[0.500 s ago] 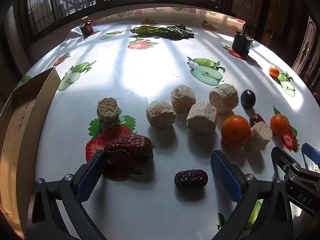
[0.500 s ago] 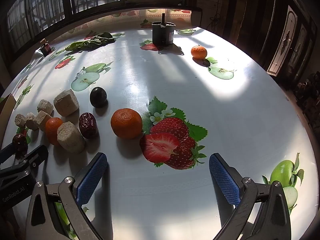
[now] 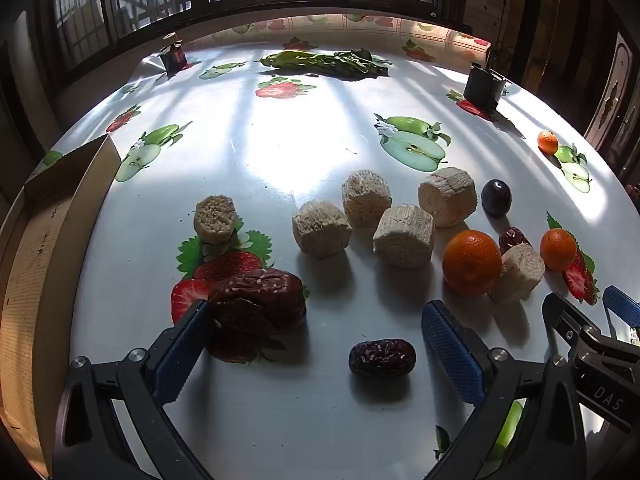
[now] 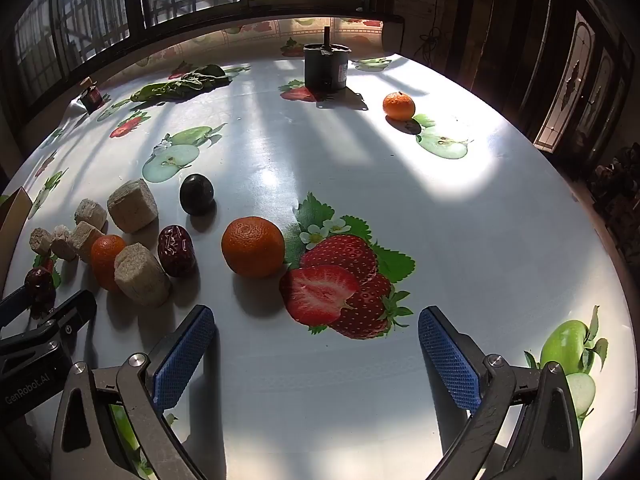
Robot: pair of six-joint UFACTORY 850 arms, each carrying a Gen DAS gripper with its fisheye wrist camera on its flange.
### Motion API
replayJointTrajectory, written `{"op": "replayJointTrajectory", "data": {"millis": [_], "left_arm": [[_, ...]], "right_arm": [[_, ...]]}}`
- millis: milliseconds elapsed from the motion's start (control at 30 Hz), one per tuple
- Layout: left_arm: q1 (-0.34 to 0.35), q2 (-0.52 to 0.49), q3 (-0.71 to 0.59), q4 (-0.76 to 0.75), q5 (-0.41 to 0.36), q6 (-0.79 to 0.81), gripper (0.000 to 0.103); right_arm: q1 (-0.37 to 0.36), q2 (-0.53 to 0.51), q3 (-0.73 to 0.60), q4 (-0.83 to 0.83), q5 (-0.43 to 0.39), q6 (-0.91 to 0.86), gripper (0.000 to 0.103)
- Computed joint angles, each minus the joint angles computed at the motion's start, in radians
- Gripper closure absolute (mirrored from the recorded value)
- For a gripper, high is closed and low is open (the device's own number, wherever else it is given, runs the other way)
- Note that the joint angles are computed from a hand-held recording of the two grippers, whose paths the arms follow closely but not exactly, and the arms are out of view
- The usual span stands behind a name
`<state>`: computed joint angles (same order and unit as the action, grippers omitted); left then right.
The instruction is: Organize fruits
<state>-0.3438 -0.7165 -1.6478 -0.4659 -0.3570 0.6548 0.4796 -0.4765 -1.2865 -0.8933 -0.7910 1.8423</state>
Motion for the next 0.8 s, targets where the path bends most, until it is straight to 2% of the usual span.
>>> {"op": "replayJointTrajectory", "data": {"millis": [200, 267, 467, 567, 700, 800], "left_arm": [[0.000, -0.002, -0.005, 0.012, -0.009, -0.003, 0.000], [0.004, -0.011, -0.026, 0.021, -0.047, 0.010, 0.000], [0.007, -0.024, -0.055, 0.037, -0.094, 0.027, 0.000], [0.015, -0.034, -0.078, 0.030, -0.152, 0.068, 0.001], [0.057, 0.002, -0.044, -0.101, -0.203, 0.171, 0.010], [0.090, 0.070, 0.040, -0.251, -0.160, 0.310, 0.015]], "right_arm": [[0.000, 0.000, 0.000, 0.000, 0.000, -0.001, 0.001], [0.000, 0.000, 0.000, 0.000, 0.000, 0.000, 0.001], [-0.001, 0.000, 0.001, 0.000, 0.001, 0.000, 0.001], [-0.003, 0.003, -0.004, 0.037, -0.001, -0.022, 0.001], [-0.010, 0.006, -0.015, 0.111, -0.004, -0.080, 0.001], [-0.012, 0.003, -0.018, 0.111, 0.003, -0.092, 0.001]]}}
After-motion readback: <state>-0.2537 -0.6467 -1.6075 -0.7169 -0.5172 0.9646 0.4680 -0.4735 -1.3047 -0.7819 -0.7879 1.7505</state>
